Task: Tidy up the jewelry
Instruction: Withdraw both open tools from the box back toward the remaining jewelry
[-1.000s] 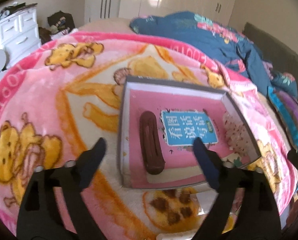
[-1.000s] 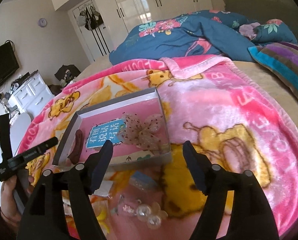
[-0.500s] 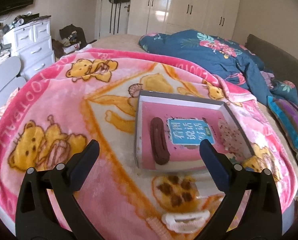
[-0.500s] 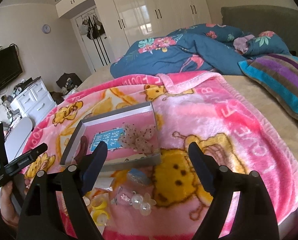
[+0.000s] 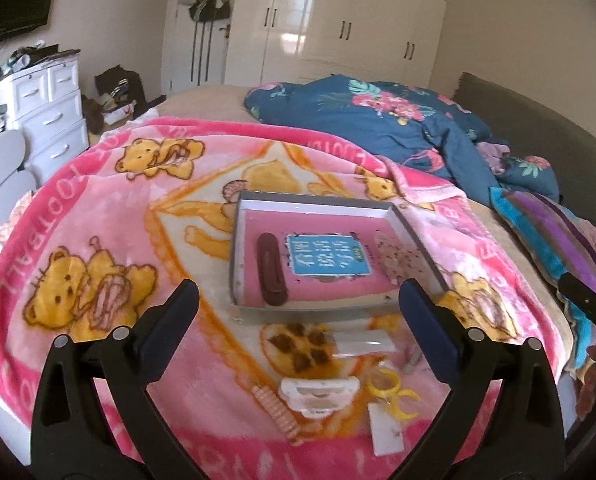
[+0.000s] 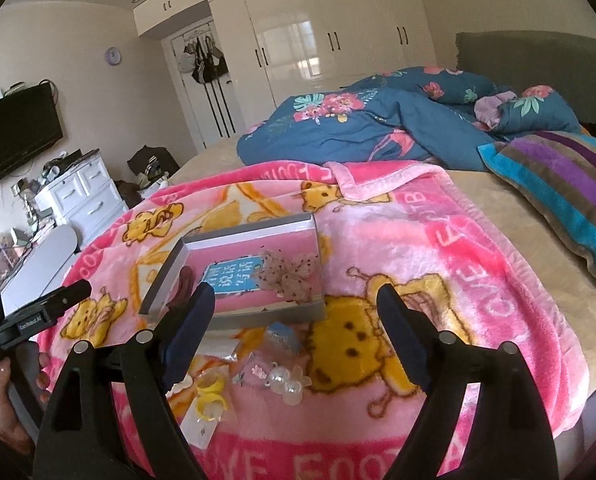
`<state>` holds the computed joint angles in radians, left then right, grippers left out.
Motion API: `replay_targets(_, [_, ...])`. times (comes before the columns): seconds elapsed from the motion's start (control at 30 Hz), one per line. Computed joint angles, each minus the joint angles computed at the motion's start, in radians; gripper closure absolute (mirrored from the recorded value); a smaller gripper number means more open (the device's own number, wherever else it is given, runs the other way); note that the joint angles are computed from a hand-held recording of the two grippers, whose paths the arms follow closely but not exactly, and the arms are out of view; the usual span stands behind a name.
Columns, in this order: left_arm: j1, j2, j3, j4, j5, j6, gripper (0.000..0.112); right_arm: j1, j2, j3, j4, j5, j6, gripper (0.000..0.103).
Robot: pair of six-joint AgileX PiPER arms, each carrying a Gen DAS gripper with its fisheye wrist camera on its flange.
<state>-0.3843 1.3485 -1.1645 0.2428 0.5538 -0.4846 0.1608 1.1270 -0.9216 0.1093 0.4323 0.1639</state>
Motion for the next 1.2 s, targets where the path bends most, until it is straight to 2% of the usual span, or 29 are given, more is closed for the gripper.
replay_targets(0.4, [-0.091, -0.086, 0.036, 0.117, 0.081, -0.090, 0.019, 0.005, -0.098, 0.029, 0.009, 0.055, -0.022, 0.021])
replay_targets(0.73, [-0.161, -0.108, 0.078, 0.134, 0.119, -0.110, 0.019, 0.002, -0.159, 0.059, 0.027, 0.095, -0.066, 0.020])
replay_targets(0.87, [-0.202, -0.109, 0.105, 0.166, 0.135, -0.139, 0.019, 0.002, -0.188, 0.087, 0.026, 0.093, -0.064, 0.010])
replay_targets(1.2, [-0.292, -0.084, 0.156, 0.225, 0.163, -0.193, 0.019, -0.023, -0.216, 0.131, 0.089, 0.111, -0.142, 0.010])
